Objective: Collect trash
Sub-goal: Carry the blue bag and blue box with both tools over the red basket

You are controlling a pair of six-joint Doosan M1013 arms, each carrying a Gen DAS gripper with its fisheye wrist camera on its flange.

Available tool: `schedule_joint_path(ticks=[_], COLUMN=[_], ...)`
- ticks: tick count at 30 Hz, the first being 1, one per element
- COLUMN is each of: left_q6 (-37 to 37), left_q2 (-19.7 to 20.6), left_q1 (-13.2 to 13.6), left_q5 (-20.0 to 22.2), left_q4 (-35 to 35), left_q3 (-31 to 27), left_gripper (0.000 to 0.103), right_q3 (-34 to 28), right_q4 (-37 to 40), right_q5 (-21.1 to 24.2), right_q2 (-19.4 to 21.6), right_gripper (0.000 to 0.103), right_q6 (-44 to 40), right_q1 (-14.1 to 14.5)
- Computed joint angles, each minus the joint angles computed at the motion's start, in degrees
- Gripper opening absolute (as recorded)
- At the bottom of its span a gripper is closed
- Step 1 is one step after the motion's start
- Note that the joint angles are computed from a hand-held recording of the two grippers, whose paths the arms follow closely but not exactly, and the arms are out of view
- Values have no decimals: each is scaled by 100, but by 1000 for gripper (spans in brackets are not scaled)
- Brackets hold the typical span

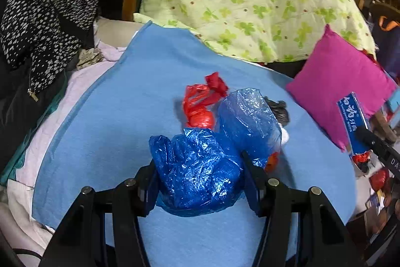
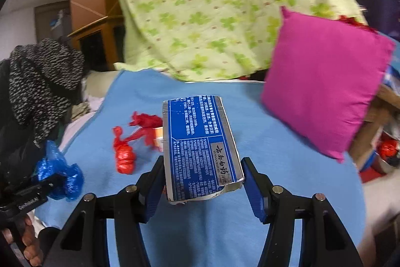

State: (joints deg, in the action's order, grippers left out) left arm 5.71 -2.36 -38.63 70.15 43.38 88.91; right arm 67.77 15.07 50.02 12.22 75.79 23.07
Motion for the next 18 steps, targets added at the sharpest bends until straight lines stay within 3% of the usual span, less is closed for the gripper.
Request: schedule_joint_path(ticks=[11, 18], left_q6=[418, 1184], left_q2=[160, 575], left_q1=[-242, -390], left_q5=[-211, -476], left_q4=[93, -123], left_q3=[-255, -759], left_gripper=[59, 59], right_q3=[699, 1288], right_q4=[-197, -161], right_q5=[-340, -508], right_q2=[-579, -929], right_gripper=[62, 62], right_q6=[574, 844], right_q1=[-600, -1152])
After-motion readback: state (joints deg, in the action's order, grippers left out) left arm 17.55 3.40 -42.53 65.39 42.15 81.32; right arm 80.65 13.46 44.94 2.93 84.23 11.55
